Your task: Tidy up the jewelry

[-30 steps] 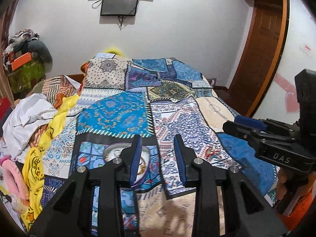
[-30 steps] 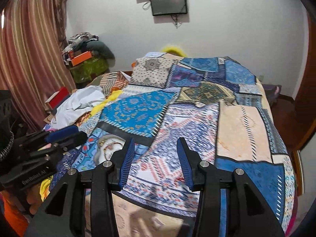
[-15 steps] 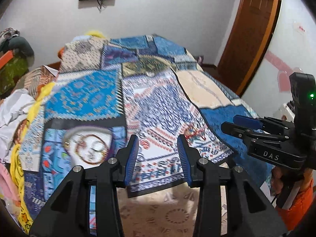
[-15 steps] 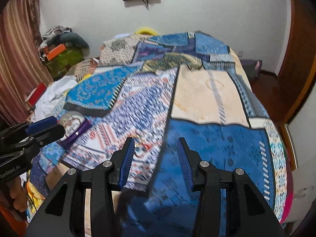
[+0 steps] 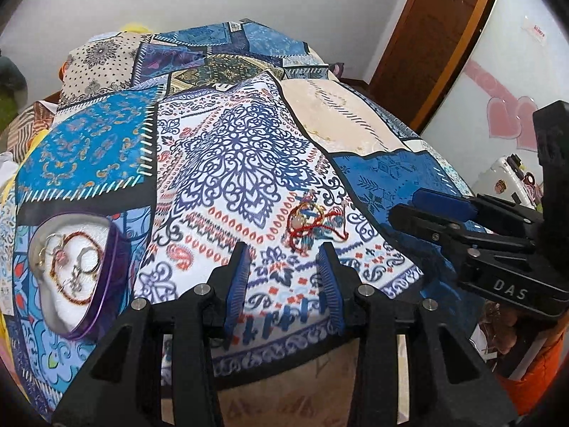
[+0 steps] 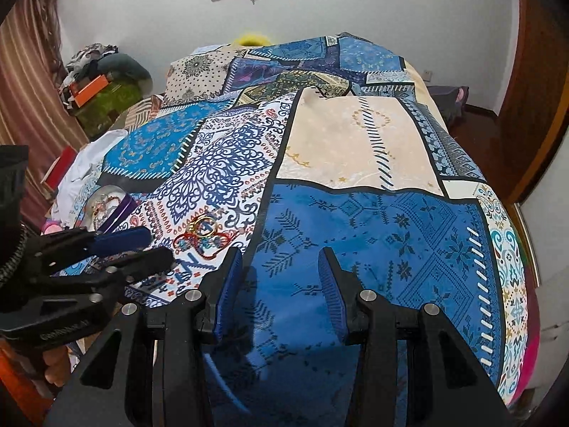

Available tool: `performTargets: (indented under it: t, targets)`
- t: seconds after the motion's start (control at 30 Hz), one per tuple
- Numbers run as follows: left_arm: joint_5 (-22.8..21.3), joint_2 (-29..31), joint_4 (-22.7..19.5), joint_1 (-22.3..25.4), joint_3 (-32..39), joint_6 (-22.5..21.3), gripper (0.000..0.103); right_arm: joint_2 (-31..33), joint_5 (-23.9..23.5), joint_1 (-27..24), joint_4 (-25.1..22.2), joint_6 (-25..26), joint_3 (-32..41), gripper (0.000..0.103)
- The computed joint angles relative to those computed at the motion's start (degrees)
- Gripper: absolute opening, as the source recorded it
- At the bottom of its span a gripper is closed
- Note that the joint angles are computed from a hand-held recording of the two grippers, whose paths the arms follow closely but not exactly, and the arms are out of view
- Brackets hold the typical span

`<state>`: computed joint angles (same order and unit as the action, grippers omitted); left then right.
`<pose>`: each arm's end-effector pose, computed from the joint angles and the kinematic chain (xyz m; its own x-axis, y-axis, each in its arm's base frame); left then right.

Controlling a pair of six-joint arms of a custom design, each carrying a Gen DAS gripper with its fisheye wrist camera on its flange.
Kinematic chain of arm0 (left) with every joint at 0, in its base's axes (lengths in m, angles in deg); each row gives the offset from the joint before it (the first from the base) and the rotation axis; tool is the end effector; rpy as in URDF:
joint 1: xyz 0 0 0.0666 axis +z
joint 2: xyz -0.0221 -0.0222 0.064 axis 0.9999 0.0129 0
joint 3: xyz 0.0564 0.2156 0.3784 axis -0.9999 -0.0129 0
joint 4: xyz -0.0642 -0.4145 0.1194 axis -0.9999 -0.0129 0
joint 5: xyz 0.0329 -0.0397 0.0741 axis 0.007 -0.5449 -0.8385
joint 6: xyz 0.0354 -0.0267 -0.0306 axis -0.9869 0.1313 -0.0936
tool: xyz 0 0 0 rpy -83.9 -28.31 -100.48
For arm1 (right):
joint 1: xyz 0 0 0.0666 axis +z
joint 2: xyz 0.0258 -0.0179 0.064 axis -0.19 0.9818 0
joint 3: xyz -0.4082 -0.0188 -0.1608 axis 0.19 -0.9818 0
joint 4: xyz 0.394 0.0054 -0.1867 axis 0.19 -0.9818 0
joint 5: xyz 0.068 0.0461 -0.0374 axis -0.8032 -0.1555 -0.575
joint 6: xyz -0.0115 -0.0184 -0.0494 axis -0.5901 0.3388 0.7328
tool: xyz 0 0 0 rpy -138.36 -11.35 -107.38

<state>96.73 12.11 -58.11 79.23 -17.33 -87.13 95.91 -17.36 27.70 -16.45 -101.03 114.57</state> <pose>0.3652 -0.0753 0.3582 -0.7942 0.1627 -0.5855 0.3486 0.9112 -0.2196 0.3138 0.2430 0.4095 -0.7981 -0.0731 -0.5981 -0.2075 0.9652 0.1589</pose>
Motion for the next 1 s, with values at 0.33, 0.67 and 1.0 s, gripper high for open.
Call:
performTargets:
  t: [0.33, 0.67, 1.0]
  targets:
    - [0.2, 1.6, 1.3, -1.7, 0.5, -1.4, 0.005, 0.5, -1.6, -1.0, 0.6, 0.2, -0.1, 0.041]
    - [-0.7, -4.7, 1.9, 1.0, -0.5, -1.7, 0.005, 1.6, -2.0, 0.2, 0.7, 1.8, 1.3, 0.041]
    - [1.7, -9.3, 3.5, 6.9, 0.1, -1.3, 0.005, 5.3, -3.7, 2.9, 1.9, 3.9, 4.3, 0.041]
